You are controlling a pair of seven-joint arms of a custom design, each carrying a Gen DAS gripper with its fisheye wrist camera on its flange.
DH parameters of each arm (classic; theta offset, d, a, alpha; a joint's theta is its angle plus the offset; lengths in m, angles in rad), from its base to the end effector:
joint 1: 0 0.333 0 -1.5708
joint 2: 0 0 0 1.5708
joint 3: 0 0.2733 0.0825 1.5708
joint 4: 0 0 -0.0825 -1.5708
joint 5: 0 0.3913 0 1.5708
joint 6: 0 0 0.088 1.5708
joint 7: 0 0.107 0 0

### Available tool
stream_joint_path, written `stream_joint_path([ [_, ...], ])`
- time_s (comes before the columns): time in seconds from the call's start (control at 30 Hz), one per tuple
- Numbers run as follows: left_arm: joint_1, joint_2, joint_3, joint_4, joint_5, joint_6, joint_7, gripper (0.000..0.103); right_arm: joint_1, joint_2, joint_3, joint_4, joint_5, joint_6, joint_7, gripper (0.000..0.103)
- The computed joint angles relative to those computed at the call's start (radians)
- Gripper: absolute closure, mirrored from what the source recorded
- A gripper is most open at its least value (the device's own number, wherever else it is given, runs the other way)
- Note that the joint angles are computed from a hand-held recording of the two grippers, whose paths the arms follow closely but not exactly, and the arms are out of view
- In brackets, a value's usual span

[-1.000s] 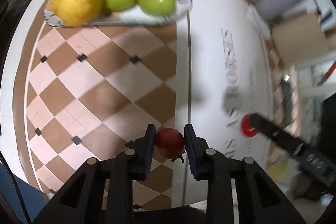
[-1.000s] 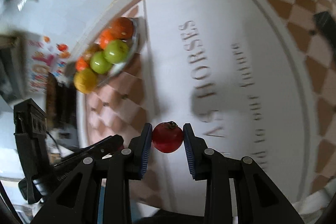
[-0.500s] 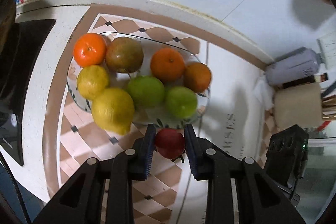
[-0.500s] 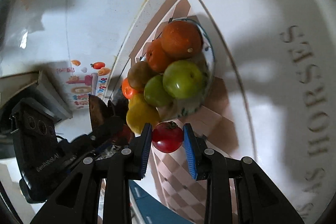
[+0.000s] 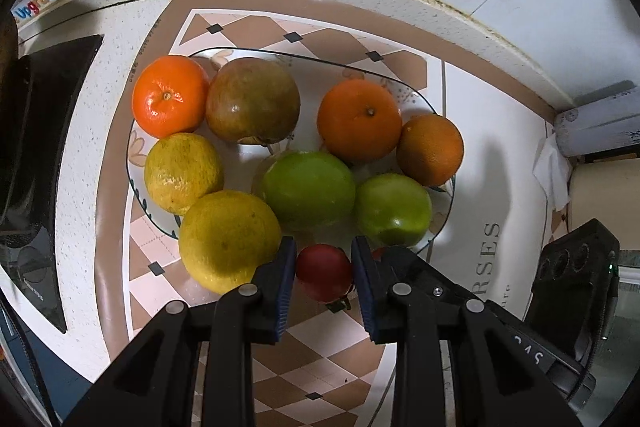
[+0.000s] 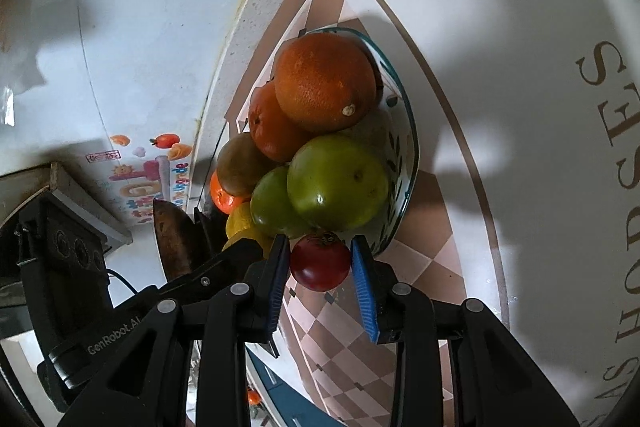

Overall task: Organize fruits
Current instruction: 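Lower the cherry tomato onto the plate with the right gripper while the left lowers its tomato, then open both grippers and withdraw them from the plate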

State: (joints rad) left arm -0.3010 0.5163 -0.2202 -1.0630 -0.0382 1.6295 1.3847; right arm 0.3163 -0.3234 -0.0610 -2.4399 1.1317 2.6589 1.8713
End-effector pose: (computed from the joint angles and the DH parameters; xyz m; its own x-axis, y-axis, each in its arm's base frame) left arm 0.6152 -0.3130 0.5133 -0.2970 -0.9423 0.1543 -0.9548 0.2957 -0.0320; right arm 0.4816 0.0990 0.4249 -0.5644 -0.3084 -0.7657 -0.6394 0.7500 0.1692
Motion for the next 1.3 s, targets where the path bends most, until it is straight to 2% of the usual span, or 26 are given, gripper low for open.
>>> stream_joint_path([
  [0.17, -0.016, 0.045, 0.005, 0.064, 0.019, -0.023, -0.01, 0.074, -0.011, -0.008, 0.011, 0.002, -0.055, 0.003, 0.047, 0.041],
  [0.27, -0.015, 0.063, 0.006, 0.096, 0.012, -0.039, -0.02, 0.074, -0.027, -0.036, 0.02, -0.009, -0.152, -0.009, 0.101, 0.039],
  [0.33, -0.011, 0.041, 0.006, 0.071, 0.008, -0.02, -0.024, 0.074, -0.061, -0.065, 0.043, -0.015, -0.297, -0.037, 0.189, 0.035],
  [0.37, -0.009, 0.029, 0.006, 0.058, 0.009, -0.01, -0.023, 0.073, -0.075, -0.085, 0.049, -0.021, -0.382, -0.057, 0.231, 0.029],
  [0.4, -0.009, 0.014, 0.008, 0.042, 0.016, 0.003, -0.02, 0.071, -0.124, -0.093, 0.087, 0.006, -0.536, -0.129, 0.307, 0.021],
  [0.47, -0.005, -0.028, 0.008, -0.006, 0.027, 0.035, -0.005, 0.07, -0.159, -0.104, 0.117, 0.047, -0.729, -0.228, 0.382, 0.015],
  [0.5, -0.004, -0.054, 0.009, -0.036, 0.035, 0.055, -0.001, 0.069, -0.177, -0.099, 0.14, 0.092, -0.842, -0.308, 0.416, 0.01],
  [0.57, -0.002, -0.124, 0.013, -0.118, 0.066, 0.105, 0.013, 0.057, -0.178, -0.083, 0.16, 0.158, -0.977, -0.412, 0.447, 0.009],
  [0.63, 0.003, -0.202, 0.017, -0.218, 0.101, 0.167, 0.025, 0.021, -0.166, -0.074, 0.177, 0.208, -1.084, -0.483, 0.463, 0.009],
  [0.67, 0.009, -0.242, 0.017, -0.269, 0.113, 0.197, 0.032, 0.015, -0.159, -0.069, 0.183, 0.23, -1.122, -0.508, 0.472, 0.008],
  [0.7, 0.014, -0.276, 0.016, -0.313, 0.123, 0.223, 0.037, 0.011, -0.15, -0.073, 0.185, 0.239, -1.153, -0.525, 0.477, 0.007],
  [0.8, 0.03, -0.364, 0.017, -0.417, 0.154, 0.27, 0.04, 0.011, -0.129, -0.082, 0.192, 0.264, -1.21, -0.558, 0.502, 0.007],
  [0.97, 0.072, -0.465, 0.02, -0.527, 0.118, 0.324, 0.061, 0.011, -0.102, -0.1, 0.216, 0.307, -1.273, -0.616, 0.57, 0.007],
  [1.3, 0.12, -0.709, 0.035, -0.738, 0.051, 0.425, 0.164, 0.011, -0.047, -0.168, 0.314, 0.4, -1.411, -0.77, 0.734, 0.006],
])
